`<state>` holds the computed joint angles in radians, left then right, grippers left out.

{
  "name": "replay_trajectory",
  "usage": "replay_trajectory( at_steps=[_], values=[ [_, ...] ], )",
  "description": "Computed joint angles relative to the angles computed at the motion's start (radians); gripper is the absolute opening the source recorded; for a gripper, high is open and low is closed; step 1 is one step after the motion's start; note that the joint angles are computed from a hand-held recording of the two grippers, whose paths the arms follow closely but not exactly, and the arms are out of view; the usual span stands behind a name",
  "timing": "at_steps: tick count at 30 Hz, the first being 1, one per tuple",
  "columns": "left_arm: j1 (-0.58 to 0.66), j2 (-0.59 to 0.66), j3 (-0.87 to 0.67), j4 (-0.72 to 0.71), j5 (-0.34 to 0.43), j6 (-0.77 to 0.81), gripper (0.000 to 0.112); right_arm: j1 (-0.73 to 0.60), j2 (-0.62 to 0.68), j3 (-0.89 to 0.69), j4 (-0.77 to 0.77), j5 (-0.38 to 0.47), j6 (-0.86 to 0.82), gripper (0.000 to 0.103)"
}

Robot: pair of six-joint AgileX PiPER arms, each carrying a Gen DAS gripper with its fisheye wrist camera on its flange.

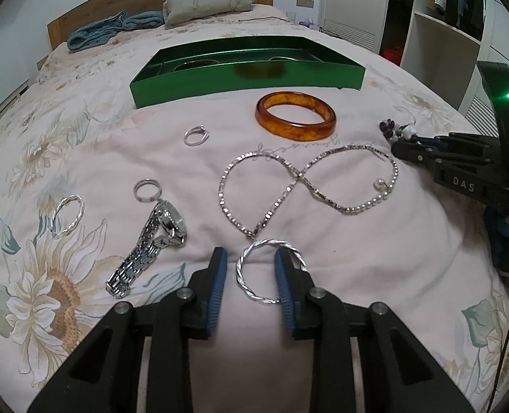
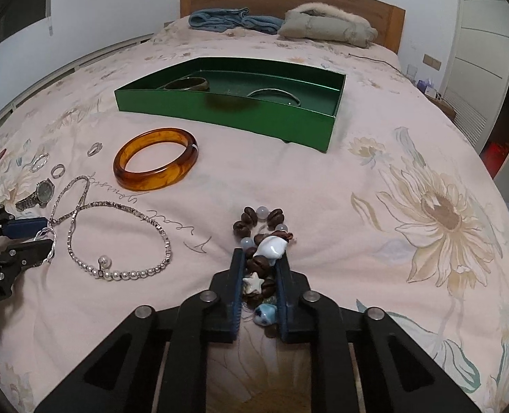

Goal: Organize jewelry
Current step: 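Grasp the twisted silver bangle with the left tool while the right tool grasps the beaded bracelet, then carry both pieces into the green tray and open both tools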

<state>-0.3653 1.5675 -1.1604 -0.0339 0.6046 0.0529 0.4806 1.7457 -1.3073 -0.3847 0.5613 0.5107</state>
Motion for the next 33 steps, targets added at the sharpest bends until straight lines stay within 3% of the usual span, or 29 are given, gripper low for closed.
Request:
replay_trajectory(
  at_steps=[6,19,26,33],
  values=[
    [-0.012,-0.001,-0.007,0.019,0.005,-0.017,0.008,-0.003,-0.019,0.013,0.011,-0.004,0.024,0.014],
    [-0.007,-0.113,0.029,-0.012,0.065,-0.036,0.006,0.068,-0.212,0.163,0.002,-0.001,0.188,0.013],
    [-0.01,-0.241,0.045,-0.012,0.122,-0.049,0.006,0.17,-0.345,0.201,-0.083,0.093,0.31,0.011],
    [0.067,-0.275,-0.087,-0.082,0.205,0.02,0.006,0.251,-0.415,0.098,-0.165,0.24,0.338,0.011]
  ],
)
